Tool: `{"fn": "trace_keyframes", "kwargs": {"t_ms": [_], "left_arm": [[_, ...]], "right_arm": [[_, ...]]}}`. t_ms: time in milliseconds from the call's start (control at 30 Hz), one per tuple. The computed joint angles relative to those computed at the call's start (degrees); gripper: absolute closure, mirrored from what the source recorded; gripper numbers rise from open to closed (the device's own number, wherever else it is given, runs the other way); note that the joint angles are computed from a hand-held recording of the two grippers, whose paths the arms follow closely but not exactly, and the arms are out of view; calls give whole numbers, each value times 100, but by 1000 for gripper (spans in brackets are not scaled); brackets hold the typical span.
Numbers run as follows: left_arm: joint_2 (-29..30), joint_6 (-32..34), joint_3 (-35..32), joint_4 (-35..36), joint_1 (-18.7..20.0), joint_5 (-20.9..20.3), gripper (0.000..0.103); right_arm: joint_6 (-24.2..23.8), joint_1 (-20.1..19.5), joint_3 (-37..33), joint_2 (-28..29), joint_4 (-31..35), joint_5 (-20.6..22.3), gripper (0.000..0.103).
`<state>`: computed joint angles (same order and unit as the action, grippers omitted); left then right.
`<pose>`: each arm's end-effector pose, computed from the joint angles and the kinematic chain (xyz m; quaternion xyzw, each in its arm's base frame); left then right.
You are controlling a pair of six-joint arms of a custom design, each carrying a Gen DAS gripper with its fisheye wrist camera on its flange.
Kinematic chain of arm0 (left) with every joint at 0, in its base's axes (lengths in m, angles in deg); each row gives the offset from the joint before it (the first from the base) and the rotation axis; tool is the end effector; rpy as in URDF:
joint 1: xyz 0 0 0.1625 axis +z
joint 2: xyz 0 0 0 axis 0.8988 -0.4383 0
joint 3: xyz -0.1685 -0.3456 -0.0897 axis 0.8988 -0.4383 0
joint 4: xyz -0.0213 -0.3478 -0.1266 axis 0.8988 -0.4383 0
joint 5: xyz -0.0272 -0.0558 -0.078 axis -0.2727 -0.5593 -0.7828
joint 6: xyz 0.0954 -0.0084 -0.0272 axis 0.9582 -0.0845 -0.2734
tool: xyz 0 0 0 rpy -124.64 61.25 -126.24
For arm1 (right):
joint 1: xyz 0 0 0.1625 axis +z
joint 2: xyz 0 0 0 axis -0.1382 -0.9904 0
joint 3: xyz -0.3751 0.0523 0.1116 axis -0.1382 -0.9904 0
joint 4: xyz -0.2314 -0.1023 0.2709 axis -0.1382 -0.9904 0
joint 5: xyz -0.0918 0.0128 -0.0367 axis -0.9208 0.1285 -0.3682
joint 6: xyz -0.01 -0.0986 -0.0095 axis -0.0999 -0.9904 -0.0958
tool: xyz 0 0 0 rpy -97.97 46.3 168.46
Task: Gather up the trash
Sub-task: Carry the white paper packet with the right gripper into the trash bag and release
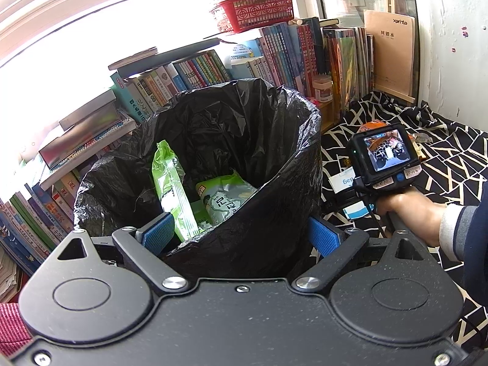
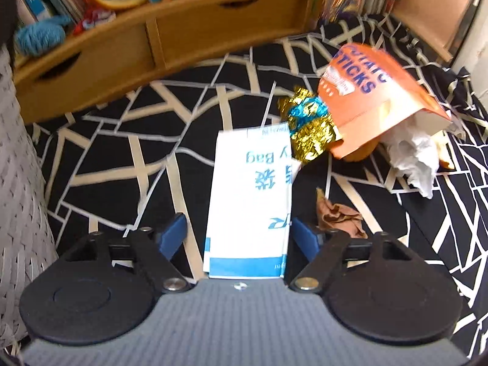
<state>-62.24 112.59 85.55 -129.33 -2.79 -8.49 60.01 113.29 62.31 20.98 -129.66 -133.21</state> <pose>-0.1040 -0.6364 0.2657 0.2269 0.7831 -0.3867 0.4310 0.2692 -0.7615 -0.0682 0.0701 -0.8901 0.2304 0.3870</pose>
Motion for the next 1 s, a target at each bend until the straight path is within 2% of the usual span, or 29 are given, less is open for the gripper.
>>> {"fn": "trace_keyframes", "kwargs": {"t_ms": [100,200,367,600,800,1000], "left_arm": [[-3,7,-2,8,1,-6,10],[1,6,-9,11,4,-7,10],[-1,-1,-5,12,8,-13,10],[2,-3,-6,8,7,-9,10],[6,-2,8,-22,11,-7,10],[14,17,5,-36,16,-9,10]], "right_arm": [[75,22,-4,-32,-43,79,59],[185,54,41,-107,-90,216,69],[228,122,-4,-187,-140,405,74],[435,211,124,-407,-339,564,74],[415,297,430,-712,-864,789,74],[79,468,775,-1025,-1733,1067,74]]}}
